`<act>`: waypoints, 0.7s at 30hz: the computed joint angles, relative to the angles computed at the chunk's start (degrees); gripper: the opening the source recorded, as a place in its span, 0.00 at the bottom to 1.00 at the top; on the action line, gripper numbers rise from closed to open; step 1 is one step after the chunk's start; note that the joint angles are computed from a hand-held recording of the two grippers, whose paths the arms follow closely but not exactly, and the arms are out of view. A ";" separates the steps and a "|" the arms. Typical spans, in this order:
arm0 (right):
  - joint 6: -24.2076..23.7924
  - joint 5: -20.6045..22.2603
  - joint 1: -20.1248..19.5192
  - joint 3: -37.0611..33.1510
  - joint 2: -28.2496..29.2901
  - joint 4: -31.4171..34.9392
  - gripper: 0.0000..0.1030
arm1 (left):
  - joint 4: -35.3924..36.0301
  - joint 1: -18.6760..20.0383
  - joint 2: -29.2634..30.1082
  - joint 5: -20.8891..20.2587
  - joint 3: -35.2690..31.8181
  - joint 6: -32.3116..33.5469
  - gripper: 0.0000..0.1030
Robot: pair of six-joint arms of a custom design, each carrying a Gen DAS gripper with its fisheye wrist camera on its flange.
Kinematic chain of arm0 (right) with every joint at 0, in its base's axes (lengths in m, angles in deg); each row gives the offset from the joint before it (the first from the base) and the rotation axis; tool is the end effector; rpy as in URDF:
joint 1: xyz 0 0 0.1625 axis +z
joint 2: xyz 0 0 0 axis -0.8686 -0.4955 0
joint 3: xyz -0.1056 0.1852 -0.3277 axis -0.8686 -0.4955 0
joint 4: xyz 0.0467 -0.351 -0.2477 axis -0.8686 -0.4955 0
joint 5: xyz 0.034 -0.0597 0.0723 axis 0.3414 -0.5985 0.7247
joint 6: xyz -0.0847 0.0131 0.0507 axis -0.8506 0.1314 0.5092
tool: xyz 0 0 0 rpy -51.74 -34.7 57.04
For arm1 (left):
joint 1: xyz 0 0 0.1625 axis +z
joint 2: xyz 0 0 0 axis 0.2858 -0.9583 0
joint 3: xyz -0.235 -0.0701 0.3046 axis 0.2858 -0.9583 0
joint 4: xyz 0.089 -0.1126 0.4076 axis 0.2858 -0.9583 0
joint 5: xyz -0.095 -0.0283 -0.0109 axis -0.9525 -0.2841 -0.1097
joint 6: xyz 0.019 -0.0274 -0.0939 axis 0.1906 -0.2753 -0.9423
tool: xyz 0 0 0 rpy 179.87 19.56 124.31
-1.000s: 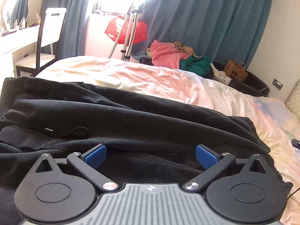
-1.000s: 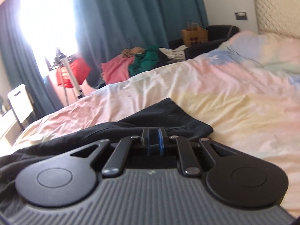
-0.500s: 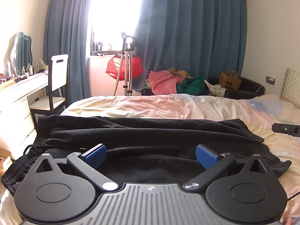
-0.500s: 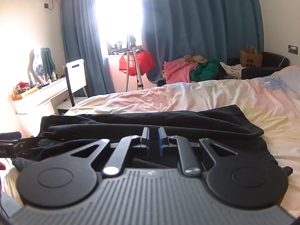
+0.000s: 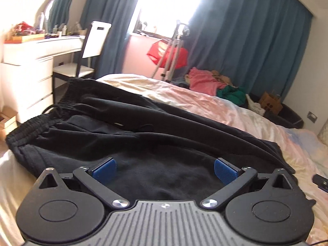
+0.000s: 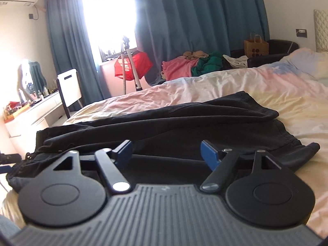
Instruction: Fold clothes
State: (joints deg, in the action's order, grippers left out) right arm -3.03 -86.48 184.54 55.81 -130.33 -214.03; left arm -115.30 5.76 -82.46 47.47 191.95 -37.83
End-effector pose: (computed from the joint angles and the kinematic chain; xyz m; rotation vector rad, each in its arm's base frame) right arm 0.2627 -0.2722 0.2096 0.3650 -2.2276 1.4680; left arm -0.1287 -0.2956 0.3183 0.2252 2.2625 -1.3012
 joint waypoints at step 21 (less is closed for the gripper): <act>44.72 19.73 -24.99 14.51 -28.25 12.57 0.77 | -29.21 40.61 -7.14 -28.83 -4.85 -6.38 0.96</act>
State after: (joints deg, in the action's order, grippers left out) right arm 41.69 -66.75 159.55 70.32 -158.58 -201.46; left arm -144.51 46.37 -89.60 18.64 187.10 -44.21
